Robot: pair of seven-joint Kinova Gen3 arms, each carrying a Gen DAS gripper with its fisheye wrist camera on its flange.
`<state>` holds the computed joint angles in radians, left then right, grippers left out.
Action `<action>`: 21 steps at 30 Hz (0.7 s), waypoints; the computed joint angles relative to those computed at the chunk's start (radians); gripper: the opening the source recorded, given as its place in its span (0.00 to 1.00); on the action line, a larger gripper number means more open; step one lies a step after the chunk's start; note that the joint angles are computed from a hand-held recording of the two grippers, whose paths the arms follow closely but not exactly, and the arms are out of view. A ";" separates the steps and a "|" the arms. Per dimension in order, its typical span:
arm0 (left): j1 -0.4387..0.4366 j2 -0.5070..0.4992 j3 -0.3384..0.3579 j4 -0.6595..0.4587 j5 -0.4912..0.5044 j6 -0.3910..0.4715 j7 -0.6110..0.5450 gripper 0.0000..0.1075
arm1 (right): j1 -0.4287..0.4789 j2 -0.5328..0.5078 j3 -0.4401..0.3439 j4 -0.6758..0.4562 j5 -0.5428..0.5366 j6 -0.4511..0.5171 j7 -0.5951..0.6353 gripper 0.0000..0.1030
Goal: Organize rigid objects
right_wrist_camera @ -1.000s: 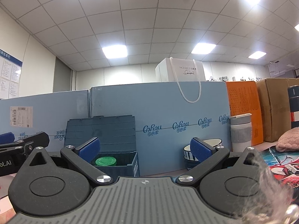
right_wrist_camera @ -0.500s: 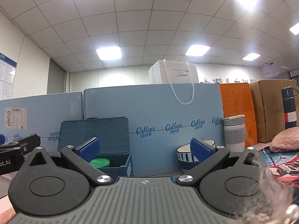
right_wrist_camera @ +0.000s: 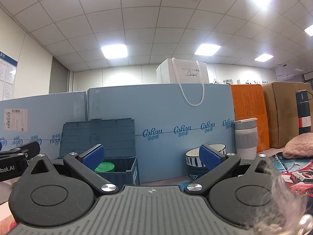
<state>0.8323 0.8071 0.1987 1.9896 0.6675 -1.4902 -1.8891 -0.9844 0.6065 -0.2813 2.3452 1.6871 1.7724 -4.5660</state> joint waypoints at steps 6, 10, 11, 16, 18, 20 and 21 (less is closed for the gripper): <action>0.001 -0.003 0.002 -0.006 0.013 0.012 -0.010 0.96 | 0.006 -0.009 -0.002 -0.009 -0.001 -0.019 0.029 1.00; 0.002 -0.004 0.003 -0.008 0.018 0.018 -0.014 0.96 | 0.012 -0.021 -0.001 -0.024 -0.003 -0.048 0.074 1.00; 0.002 -0.005 0.003 -0.008 0.019 0.020 -0.015 0.96 | 0.014 -0.023 -0.001 -0.026 -0.002 -0.054 0.082 1.00; 0.001 -0.009 0.003 -0.010 0.025 0.034 -0.017 0.96 | 0.019 -0.031 0.002 -0.039 -0.001 -0.082 0.121 1.00; 0.000 -0.010 0.002 -0.012 0.025 0.039 -0.018 0.96 | 0.020 -0.033 0.004 -0.042 -0.001 -0.088 0.130 1.00; 0.000 -0.011 0.001 -0.013 0.027 0.043 -0.018 0.96 | 0.021 -0.036 0.005 -0.043 -0.001 -0.094 0.134 1.00; 0.000 -0.011 0.001 -0.013 0.027 0.043 -0.018 0.96 | 0.023 -0.037 0.005 -0.044 -0.001 -0.098 0.138 1.00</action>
<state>0.8326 0.7962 0.1995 1.9768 0.6945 -1.4470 -1.9071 -0.9615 0.5692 -0.2760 2.3009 1.6864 1.6739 -4.4283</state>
